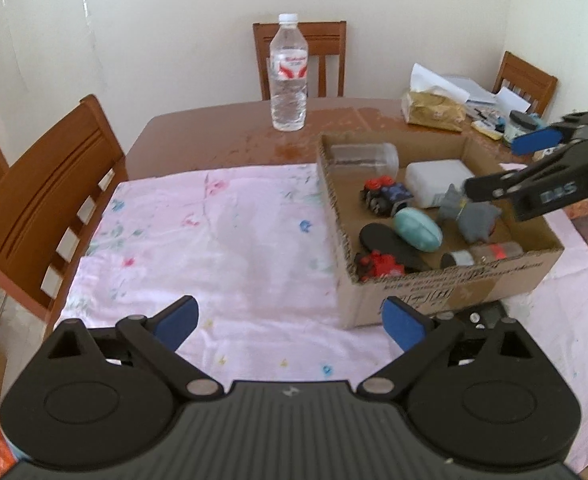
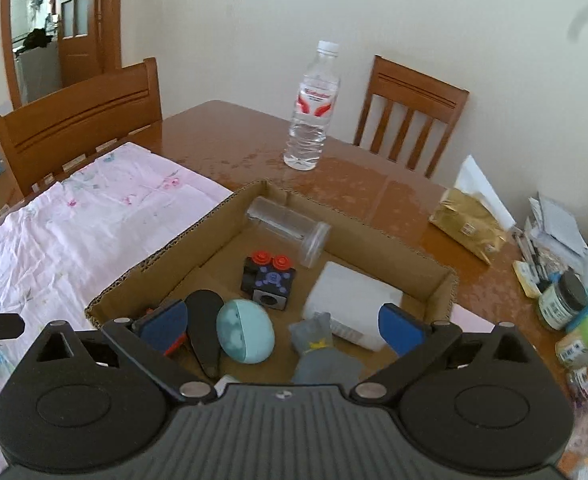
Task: Organize rigid objects
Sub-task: 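Move the right tool to the black digital timer while the left approaches the white card package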
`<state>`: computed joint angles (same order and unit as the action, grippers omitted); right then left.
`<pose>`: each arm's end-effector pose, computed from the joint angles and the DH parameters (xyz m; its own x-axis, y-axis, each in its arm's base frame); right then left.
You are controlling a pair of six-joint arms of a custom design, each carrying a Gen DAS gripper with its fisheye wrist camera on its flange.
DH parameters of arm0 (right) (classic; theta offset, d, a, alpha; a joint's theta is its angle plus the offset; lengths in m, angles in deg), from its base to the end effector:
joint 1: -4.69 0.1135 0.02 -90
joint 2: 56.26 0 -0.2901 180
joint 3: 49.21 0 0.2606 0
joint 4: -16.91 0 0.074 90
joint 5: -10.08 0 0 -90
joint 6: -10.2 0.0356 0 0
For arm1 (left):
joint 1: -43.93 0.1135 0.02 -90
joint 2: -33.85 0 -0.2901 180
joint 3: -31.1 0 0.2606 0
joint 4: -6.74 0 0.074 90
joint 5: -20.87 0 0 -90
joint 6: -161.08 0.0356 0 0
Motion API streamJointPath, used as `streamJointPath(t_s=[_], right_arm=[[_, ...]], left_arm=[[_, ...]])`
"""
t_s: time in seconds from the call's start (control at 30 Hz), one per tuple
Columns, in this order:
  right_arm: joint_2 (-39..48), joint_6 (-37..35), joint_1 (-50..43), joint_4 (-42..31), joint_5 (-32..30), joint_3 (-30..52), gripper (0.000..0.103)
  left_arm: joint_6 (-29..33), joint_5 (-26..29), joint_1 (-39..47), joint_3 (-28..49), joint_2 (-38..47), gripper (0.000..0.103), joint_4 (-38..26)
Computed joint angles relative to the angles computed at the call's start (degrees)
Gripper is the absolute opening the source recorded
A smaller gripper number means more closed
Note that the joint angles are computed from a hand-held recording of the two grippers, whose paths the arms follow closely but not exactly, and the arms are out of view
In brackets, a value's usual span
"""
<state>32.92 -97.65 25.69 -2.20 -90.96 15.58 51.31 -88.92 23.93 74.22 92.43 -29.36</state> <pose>0.3077 0.1254 0.2210 -0.4641 -0.5004 -0.7309 -0.6552 0.7492 -0.0969 0.1796 -0.0526 0.2074 -0.7346 -0.0713 -0.6748 -0.1322 0.9904 0.0393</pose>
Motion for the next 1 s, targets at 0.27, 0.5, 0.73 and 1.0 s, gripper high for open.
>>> streamJointPath(t_s=[0.27,0.5,0.73,1.0], right_arm=[[-7.40,5.62,-1.30,-3.28,2.80,-6.24,0.103],[-7.24,13.27,-1.55,-2.47,4.10,-12.74,0.103],[2.44,20.47,3.37,4.49,8.64,-15.29,0.103],[6.98,26.12,7.57,6.53,16.24,-14.90,0.103]], left_arm=[[-1.29,-1.31,-0.40,-1.26,-0.44,0.098,-0.31],[-1.05,-0.37,0.21,-4.05,-1.62,0.098,1.65],[0.28,2.26,1.71,-6.43,-3.89,0.098,1.88],[5.73,6.25,7.32,-8.76,-7.97,0.098,1.31]])
